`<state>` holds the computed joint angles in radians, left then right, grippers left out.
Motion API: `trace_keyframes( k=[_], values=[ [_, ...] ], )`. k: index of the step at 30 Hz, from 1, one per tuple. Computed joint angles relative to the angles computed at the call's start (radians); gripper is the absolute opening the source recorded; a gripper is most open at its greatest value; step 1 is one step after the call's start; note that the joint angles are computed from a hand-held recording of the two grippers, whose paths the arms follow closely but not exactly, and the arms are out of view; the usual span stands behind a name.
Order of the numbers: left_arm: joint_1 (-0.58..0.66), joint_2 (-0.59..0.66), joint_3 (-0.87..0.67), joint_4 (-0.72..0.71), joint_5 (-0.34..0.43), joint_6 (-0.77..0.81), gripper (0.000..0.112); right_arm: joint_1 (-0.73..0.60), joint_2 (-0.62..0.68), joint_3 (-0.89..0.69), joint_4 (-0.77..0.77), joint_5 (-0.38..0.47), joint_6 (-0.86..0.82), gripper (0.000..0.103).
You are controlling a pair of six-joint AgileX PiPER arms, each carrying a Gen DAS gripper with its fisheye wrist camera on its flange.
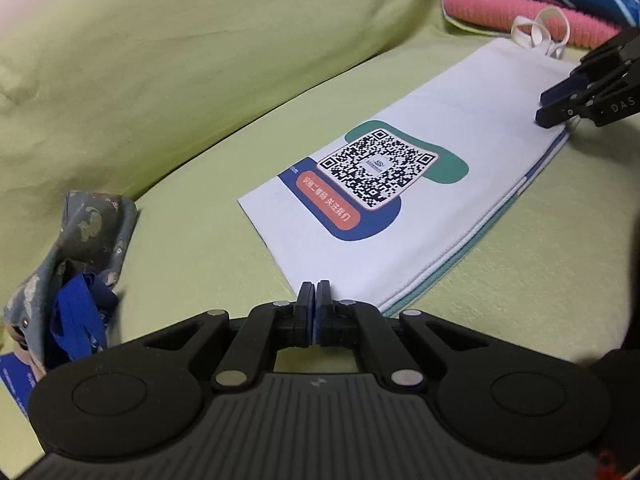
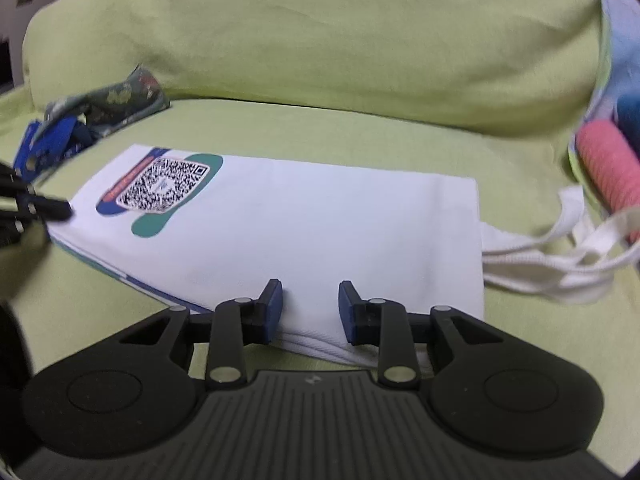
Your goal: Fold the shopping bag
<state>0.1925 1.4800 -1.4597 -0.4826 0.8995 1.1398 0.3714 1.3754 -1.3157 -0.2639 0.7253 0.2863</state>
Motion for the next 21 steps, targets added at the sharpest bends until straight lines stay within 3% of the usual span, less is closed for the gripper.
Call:
trace_keyframes(
  k=[4,7,13,17,19,21],
  values=[
    [-0.064,0.069,-0.195,0.058,0.106,-0.156,0.005,0.013,0.038,-0.109,-0.014,0.111,-0.01,0.026],
    [-0.142,0.161,-0.356,0.082,0.119,-0.23,0.005,-0.01,0.056,-0.176,-0.01,0.098,-0.036,0.026],
    [-0.296,0.425,-0.667,0.29,0.198,-0.444,0.006,-0.044,0.3,-0.456,0.004,0.145,-0.119,0.026],
    [-0.295,0.436,-0.644,0.35,0.182,-0.534,0.006,-0.064,0.414,-0.571,0.012,0.248,-0.178,0.026],
    [-0.284,0.411,-0.6,0.372,0.156,-0.551,0.006,-0.078,0.391,-0.527,-0.039,0.246,-0.097,0.025],
    [-0.279,0.353,-0.485,0.408,0.07,-0.54,0.006,-0.126,0.332,-0.448,-0.051,0.226,-0.014,0.001]
  ],
)
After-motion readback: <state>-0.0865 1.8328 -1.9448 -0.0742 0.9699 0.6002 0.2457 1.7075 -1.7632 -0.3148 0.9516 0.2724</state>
